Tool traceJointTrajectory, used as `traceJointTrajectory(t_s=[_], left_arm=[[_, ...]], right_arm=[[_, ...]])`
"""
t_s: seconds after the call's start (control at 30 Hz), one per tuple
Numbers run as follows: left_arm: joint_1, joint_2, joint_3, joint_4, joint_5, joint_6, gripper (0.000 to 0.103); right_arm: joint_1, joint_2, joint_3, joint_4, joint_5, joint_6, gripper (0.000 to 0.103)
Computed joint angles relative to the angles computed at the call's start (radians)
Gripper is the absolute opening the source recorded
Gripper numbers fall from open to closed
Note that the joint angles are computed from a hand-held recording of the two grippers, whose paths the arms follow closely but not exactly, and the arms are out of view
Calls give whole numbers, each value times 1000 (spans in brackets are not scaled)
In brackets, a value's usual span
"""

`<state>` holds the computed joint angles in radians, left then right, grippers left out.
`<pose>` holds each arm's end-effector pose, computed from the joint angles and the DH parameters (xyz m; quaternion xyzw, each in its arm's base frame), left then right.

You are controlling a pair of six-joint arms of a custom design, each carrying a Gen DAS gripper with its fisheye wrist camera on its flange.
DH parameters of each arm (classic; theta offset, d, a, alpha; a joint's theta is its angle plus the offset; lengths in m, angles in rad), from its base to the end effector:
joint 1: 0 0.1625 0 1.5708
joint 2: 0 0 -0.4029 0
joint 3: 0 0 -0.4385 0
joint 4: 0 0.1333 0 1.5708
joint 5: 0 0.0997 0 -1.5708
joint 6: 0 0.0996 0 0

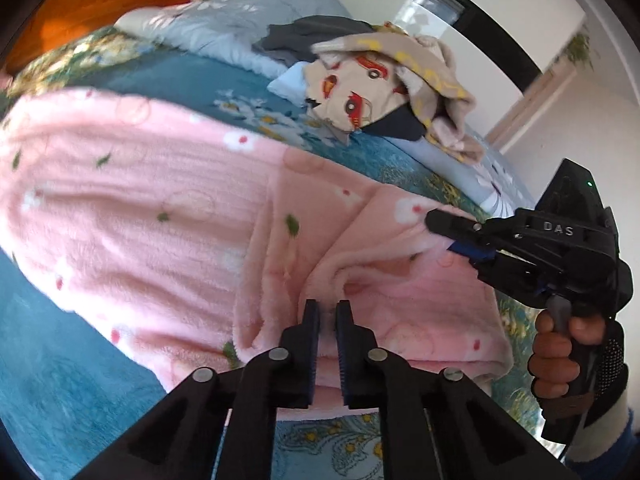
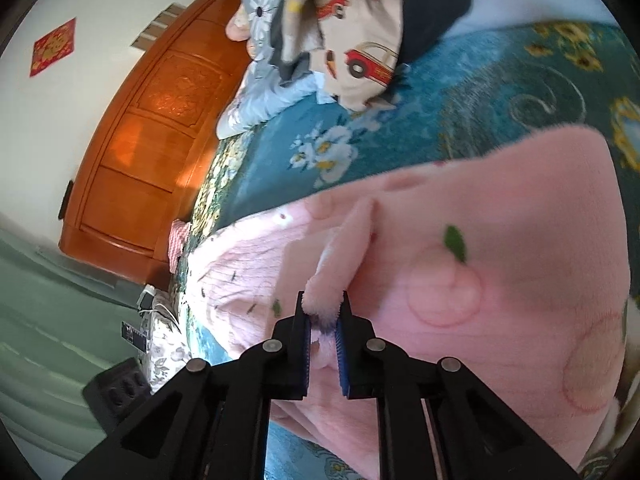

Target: Fold clothes

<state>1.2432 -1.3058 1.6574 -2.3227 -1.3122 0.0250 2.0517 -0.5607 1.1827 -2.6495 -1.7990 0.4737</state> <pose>-0.0577 -0.6632 0.3505 0.1452 0.9613 -0.2140 0.0952 0.4821 -0.6845 0.0781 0.0223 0.9678 -0.2507 0.0048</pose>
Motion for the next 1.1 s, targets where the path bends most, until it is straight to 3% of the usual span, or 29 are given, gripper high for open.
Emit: traceJointTrajectory(t_s=[0.17, 0.33, 0.53, 0.67, 0.7, 0.73, 0.77, 0.8, 0.83, 0.87, 0.97, 1.1], left_arm=[[28, -40, 14, -20, -72, -79, 3], [51, -52, 9, -20, -74, -128, 0], [73, -59, 10, -31, -119, -157, 1], [81, -60, 5, -27, -125, -174, 3], [85, -58, 1, -20, -129, -187, 5], [89, -54, -5, -10, -133, -199, 13], [94, -52, -9, -3, -144, -216, 28], [101, -50, -12, 0, -159, -234, 37], [107, -47, -14, 1, -177, -253, 49], [114, -42, -19, 2, -195, -270, 53], [129, -17, -45, 26, -245, -307, 59], [124, 12, -67, 70, -248, -303, 60]], right_arm=[[14, 78, -164, 102, 3, -47, 9], [33, 249, -476, 333, 1, -112, 9], [23, 470, -839, 622, -22, -89, 9], [8, 500, -881, 673, -11, -49, 12], [6, 499, -881, 677, -8, -46, 14], [6, 493, -871, 673, -2, -51, 16], [6, 474, -840, 655, 8, -61, 24], [8, 453, -805, 633, 18, -73, 41], [11, 418, -746, 591, 22, -81, 49], [13, 378, -677, 541, 23, -84, 53], [16, 254, -472, 386, 29, -76, 54], [9, 89, -207, 227, -4, -20, 54]])
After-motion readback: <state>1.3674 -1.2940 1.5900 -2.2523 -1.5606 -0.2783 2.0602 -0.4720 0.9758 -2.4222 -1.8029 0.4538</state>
